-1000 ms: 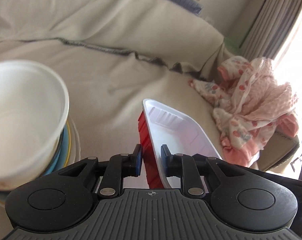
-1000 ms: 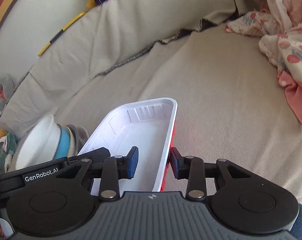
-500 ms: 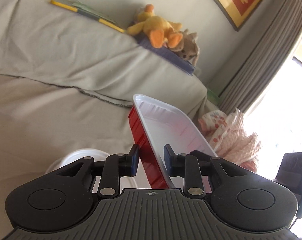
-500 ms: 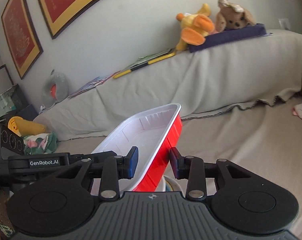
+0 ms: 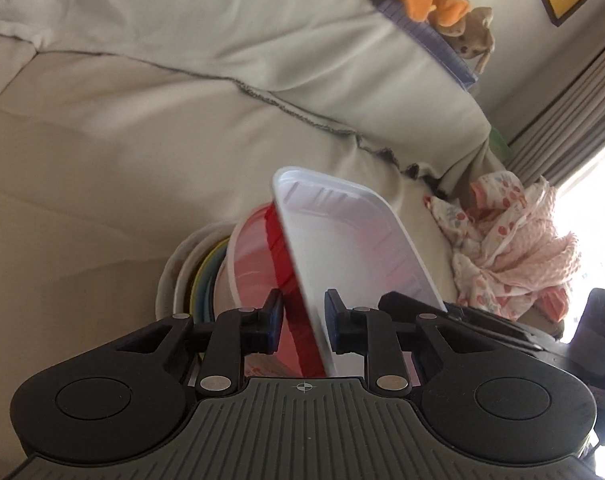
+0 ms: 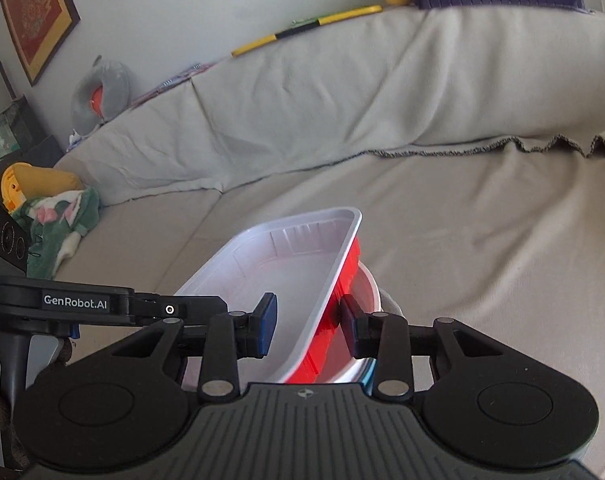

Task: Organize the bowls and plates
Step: 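Carry the tray with both tools over the top of the dish stack, then lower the tray onto the white bowl at the stack top with both tools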

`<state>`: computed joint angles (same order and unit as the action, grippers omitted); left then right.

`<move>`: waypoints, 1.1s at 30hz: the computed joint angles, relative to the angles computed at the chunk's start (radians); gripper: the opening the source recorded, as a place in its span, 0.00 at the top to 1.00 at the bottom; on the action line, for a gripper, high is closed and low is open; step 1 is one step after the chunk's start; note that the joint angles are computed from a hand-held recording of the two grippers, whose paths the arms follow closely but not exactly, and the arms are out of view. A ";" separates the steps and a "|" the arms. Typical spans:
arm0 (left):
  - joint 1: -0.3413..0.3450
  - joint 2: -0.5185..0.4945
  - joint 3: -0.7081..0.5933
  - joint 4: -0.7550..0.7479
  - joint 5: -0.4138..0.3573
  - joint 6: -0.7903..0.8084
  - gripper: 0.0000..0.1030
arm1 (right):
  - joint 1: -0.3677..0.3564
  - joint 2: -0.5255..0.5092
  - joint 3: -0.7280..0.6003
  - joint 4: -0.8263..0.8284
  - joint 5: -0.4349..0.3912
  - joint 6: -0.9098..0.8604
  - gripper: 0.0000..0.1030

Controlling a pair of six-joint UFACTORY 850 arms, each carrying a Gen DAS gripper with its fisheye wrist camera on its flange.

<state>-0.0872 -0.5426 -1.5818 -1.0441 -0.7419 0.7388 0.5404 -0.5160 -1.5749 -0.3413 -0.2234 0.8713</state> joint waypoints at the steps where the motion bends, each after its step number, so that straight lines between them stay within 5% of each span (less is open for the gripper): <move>1: 0.004 -0.005 -0.004 -0.009 -0.005 0.002 0.77 | -0.002 0.000 0.004 0.030 0.002 -0.026 0.66; 5: 0.013 -0.006 -0.012 -0.033 -0.005 0.022 0.77 | -0.008 0.003 0.009 0.149 0.014 -0.146 0.66; 9: 0.015 -0.011 -0.024 -0.031 0.002 0.001 0.77 | -0.007 0.001 -0.003 0.040 0.010 -0.051 0.66; 16: 0.019 -0.009 -0.021 -0.042 -0.003 0.009 0.78 | -0.025 -0.035 -0.065 0.126 0.006 -0.108 0.66; 33: 0.023 -0.011 -0.024 -0.024 -0.001 -0.014 0.78 | -0.017 -0.036 -0.067 0.004 -0.006 -0.002 0.66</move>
